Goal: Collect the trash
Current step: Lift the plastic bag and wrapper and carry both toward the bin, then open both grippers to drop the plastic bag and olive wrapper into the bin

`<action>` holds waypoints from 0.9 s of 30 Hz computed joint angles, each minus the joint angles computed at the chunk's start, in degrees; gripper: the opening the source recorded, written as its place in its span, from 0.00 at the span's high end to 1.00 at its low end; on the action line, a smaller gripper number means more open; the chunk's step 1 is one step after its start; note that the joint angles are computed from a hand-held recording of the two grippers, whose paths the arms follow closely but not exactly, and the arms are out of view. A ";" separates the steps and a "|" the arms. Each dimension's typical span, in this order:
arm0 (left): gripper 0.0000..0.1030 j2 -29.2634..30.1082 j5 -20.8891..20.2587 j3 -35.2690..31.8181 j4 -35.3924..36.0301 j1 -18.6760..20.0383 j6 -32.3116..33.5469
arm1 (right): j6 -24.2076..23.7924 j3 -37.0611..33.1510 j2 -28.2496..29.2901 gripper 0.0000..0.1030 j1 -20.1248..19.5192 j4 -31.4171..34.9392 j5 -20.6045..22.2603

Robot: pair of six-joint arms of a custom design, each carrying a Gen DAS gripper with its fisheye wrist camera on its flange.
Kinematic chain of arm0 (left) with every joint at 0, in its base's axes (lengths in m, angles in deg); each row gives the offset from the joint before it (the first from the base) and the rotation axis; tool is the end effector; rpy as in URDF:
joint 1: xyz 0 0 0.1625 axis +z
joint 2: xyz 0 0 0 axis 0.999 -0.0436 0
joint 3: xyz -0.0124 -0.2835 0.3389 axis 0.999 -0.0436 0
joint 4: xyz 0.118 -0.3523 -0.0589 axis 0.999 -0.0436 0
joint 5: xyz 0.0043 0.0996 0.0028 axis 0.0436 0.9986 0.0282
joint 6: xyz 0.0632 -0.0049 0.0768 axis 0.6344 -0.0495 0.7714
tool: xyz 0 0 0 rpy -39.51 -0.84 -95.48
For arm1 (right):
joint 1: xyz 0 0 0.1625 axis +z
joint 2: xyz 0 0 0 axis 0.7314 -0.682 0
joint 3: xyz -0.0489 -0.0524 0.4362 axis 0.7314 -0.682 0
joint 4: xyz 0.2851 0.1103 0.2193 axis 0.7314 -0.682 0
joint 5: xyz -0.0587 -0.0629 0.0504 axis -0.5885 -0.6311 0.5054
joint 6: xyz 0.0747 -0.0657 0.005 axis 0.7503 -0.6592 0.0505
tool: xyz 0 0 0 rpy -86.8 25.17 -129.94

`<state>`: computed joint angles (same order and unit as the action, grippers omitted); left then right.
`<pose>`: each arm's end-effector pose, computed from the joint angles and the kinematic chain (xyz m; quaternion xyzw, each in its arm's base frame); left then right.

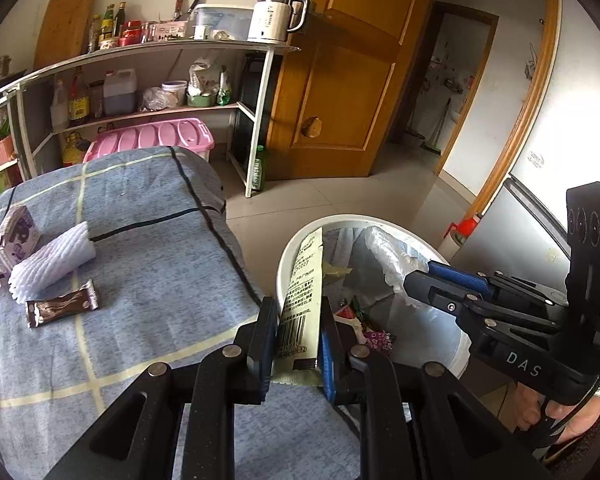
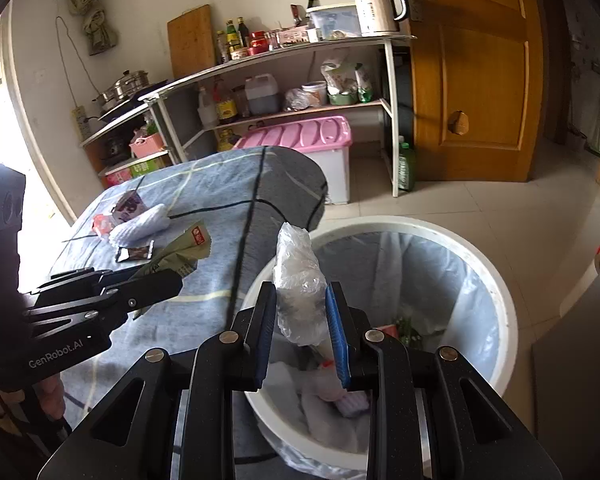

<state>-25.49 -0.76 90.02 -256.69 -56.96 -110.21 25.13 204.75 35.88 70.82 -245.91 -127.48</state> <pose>-0.1750 -0.3303 0.1940 0.2565 0.9043 -0.2846 0.1885 0.2488 -0.3058 0.1178 0.2043 -0.8914 0.3337 0.2285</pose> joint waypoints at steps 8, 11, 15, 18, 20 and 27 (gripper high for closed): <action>0.81 8.05 -3.11 -2.30 -3.14 0.45 1.44 | -0.44 2.92 -0.28 0.74 -3.60 -1.90 -3.41; 0.81 10.12 -4.04 -2.95 -3.62 0.75 1.57 | -0.42 3.88 -0.37 0.74 -5.26 -2.69 -2.78; 0.81 12.11 -4.77 -3.60 -4.00 1.16 1.91 | -0.53 4.70 -0.22 0.74 -6.68 -3.72 -2.47; 0.81 13.30 -5.65 -4.13 -4.55 1.63 1.82 | -0.62 5.00 0.12 0.74 -6.98 -4.52 -2.97; 0.81 13.51 -5.61 -4.28 -4.43 1.73 1.78 | -0.55 5.21 0.05 0.74 -7.38 -4.70 -2.82; 0.70 12.96 -5.73 -4.11 -4.26 1.77 2.07 | 0.62 5.18 -0.03 0.73 -7.36 -3.55 -3.32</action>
